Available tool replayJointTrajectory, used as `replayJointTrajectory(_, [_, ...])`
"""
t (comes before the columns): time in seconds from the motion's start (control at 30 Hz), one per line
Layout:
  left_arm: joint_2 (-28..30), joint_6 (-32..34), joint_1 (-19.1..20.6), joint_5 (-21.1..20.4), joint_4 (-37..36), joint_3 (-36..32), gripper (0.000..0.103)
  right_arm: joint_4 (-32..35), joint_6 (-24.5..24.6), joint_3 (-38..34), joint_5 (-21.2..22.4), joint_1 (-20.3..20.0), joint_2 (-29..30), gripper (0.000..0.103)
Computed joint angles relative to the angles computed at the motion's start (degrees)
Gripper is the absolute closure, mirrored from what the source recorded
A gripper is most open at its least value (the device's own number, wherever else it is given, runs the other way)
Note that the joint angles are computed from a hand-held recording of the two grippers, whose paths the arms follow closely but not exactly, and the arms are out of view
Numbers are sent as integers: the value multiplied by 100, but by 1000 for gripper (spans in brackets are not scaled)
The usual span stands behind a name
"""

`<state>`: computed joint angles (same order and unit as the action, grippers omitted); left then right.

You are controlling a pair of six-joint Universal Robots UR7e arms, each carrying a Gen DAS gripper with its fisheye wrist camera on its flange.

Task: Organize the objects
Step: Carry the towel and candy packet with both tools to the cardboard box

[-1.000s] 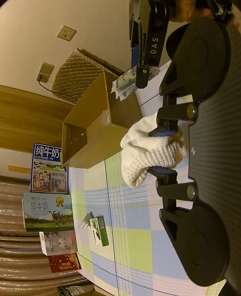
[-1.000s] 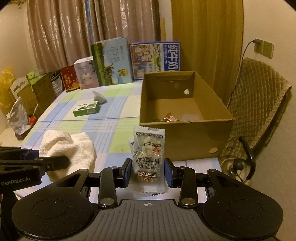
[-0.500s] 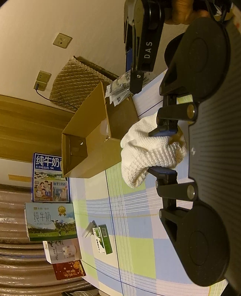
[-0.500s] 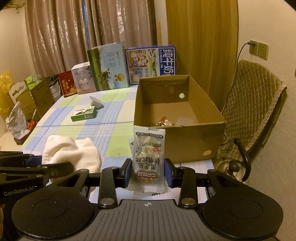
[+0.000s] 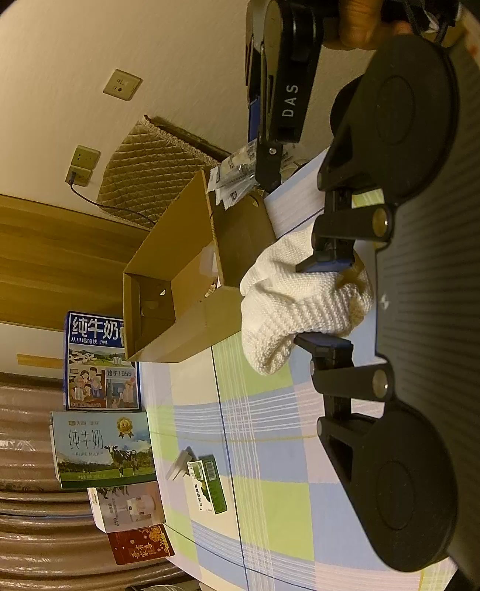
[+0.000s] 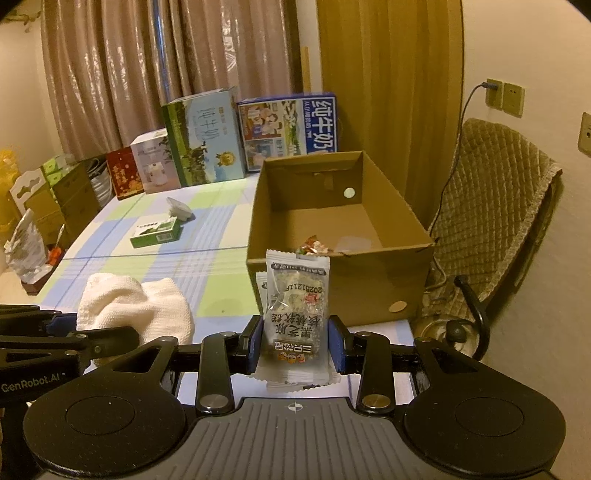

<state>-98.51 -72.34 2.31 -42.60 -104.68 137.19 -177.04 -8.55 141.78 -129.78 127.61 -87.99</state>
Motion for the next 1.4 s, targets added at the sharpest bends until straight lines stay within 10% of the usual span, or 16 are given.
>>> replayJointTrajectory(1.4, [2093,2997,1440,410,-3207,-990,75,391,-1432,-1221,410,-1019,356,69])
